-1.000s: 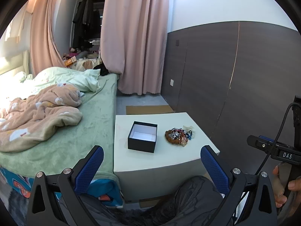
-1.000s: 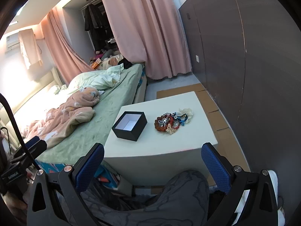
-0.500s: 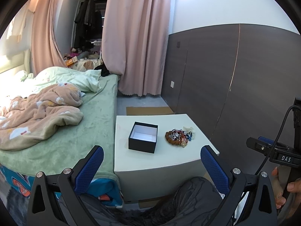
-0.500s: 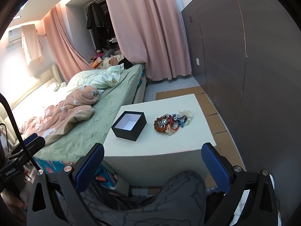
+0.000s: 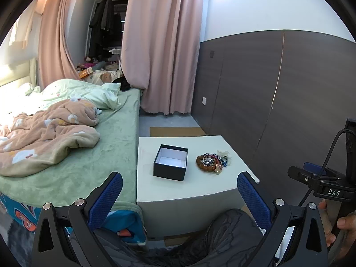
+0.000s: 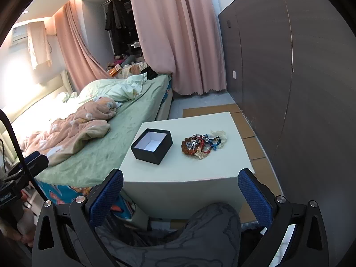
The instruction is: Organize jewelry
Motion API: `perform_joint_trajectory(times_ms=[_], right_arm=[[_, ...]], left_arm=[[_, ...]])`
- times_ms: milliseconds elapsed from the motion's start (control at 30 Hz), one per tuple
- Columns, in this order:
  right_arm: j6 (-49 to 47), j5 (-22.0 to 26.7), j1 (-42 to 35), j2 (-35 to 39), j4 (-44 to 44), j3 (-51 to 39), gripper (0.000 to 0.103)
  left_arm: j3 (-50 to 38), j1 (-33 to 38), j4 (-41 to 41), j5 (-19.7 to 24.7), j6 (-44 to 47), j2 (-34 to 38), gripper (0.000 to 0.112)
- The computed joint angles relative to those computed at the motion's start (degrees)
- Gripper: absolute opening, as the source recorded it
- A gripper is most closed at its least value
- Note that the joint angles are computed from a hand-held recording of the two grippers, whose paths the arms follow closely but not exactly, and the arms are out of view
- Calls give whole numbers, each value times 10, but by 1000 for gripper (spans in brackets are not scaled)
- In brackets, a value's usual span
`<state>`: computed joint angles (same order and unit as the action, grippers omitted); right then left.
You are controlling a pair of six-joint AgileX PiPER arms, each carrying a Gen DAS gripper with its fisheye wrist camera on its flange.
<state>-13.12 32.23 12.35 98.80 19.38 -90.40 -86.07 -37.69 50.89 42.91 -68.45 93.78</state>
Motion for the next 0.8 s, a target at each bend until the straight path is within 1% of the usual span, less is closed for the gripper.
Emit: perform_joint_trajectory(times_ms=[167, 533, 800], right_arm=[[5, -1, 3, -1, -7, 0, 103], [7, -5, 6, -5, -10, 7, 103], [9, -6, 8, -8, -13, 11, 103]], left_arm=[[12, 1, 2, -8, -1, -8, 103], [18, 1, 8, -9, -9, -10, 103], [28, 2, 5, -20, -10, -16, 103]])
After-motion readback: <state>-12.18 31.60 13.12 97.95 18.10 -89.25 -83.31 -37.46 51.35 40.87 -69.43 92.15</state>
